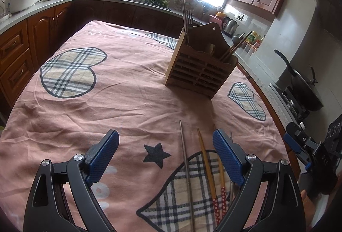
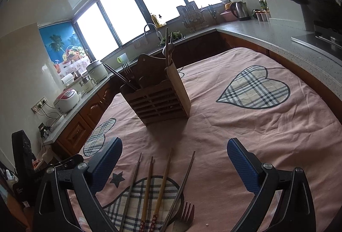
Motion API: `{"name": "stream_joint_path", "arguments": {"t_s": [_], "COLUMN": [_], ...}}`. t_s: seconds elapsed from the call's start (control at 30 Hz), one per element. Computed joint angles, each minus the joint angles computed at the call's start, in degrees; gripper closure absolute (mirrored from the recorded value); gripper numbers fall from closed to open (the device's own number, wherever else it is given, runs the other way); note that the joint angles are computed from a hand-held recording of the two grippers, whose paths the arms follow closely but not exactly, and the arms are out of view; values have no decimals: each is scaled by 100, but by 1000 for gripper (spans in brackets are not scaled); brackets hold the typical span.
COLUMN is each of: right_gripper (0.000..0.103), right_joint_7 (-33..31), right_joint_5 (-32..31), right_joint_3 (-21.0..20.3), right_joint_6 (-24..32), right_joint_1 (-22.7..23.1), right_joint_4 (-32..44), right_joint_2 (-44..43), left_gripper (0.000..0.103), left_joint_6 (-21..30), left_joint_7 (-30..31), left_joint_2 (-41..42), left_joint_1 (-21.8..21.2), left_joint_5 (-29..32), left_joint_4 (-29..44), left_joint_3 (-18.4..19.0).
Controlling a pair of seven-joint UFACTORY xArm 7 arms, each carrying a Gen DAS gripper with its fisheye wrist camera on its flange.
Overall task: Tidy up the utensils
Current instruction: 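Withdraw both open grippers back to the remaining chopsticks, then close the left gripper on a metal chopstick while the right gripper grasps a wooden chopstick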
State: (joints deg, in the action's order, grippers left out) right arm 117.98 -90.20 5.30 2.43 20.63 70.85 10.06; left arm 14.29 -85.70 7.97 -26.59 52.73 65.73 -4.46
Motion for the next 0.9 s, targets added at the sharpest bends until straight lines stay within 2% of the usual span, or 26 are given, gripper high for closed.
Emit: {"name": "stream_joint_path", "arguments": {"t_s": [0.2, 0.5, 0.7, 0.9], "right_gripper": [3, 4, 4, 9], "right_joint_7": [-414, -1737, -3395, -4528], "right_joint_5": [458, 1772, 3354, 4421], "right_joint_3": [-57, -277, -101, -9], "right_joint_6": [-61, 30, 336, 546], "right_joint_1": [40, 310, 303, 349], "right_joint_4": [-140, -248, -237, -36], "right_joint_2": [24, 137, 325, 592], "left_gripper": [12, 12, 12, 12], "left_joint_6": [47, 148, 260, 509], "left_joint_7": [250, 803, 1427, 2228], "left_joint_2": [83, 276, 525, 886], "left_joint_1": [-18, -73, -112, -202], "left_joint_5": [-229, -702, -1232, -1781], "left_joint_4": [-8, 130, 331, 772], "left_joint_3": [-21, 8, 34, 63]}}
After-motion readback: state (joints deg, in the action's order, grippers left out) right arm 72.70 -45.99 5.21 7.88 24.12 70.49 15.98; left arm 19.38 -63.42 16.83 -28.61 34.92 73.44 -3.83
